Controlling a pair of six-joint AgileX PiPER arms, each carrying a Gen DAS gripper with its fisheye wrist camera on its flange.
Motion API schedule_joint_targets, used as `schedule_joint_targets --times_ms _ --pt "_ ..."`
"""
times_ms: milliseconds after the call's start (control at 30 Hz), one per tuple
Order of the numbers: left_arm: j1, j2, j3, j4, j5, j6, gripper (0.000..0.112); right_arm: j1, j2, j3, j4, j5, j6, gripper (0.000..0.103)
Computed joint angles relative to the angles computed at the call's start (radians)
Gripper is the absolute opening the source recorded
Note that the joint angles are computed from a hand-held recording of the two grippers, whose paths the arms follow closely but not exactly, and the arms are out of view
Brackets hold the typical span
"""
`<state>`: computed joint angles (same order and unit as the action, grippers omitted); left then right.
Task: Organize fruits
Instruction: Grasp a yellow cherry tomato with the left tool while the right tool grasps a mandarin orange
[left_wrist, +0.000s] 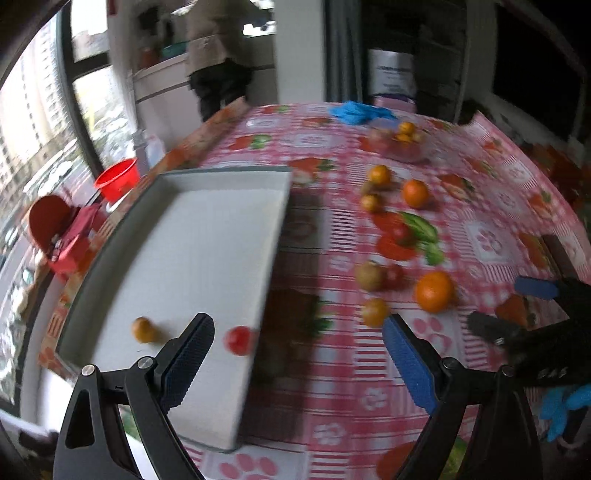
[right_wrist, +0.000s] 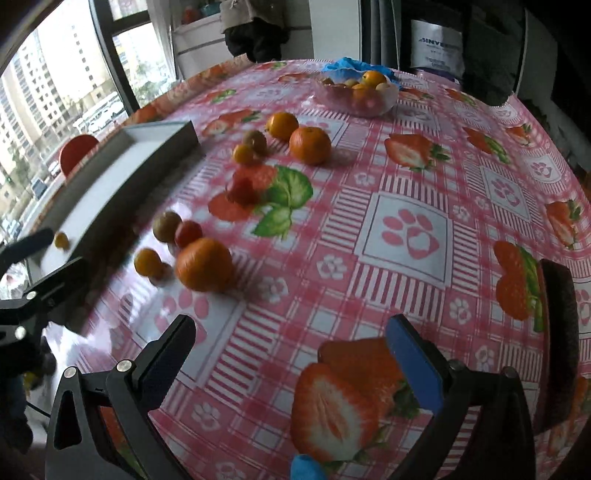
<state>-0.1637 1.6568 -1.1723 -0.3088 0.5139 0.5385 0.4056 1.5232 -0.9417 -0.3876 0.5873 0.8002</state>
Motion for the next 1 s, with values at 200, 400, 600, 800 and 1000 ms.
schedule_joint_targets --times_ms 200,400,600,800,1000 --pt "-0.092 0.028 0.009 0.087 -0.039 -0.084 0.093 -0.001 -0.026 0.061 -0.066 0.002 0.056 0.103" --pt "-0.14 0.088 -0.025 0.209 -0.046 -0.219 0.093 0.016 -0.04 0.108 -0.163 -0.003 0.125 0.103" --pt "-0.134 0.15 -0.085 0.213 0.009 -0.258 0.073 0.022 -0.051 0.134 -0.216 -0.033 0.174 0.103" --pt "-0.126 0.173 -0.11 0.158 0.038 -0.228 0.061 0.031 -0.061 0.158 -0.269 -0.055 0.227 0.103" --pt "-0.135 0.168 -0.11 0.086 0.056 -0.151 0.032 0.027 -0.061 0.155 -0.255 -0.053 0.209 0.103"
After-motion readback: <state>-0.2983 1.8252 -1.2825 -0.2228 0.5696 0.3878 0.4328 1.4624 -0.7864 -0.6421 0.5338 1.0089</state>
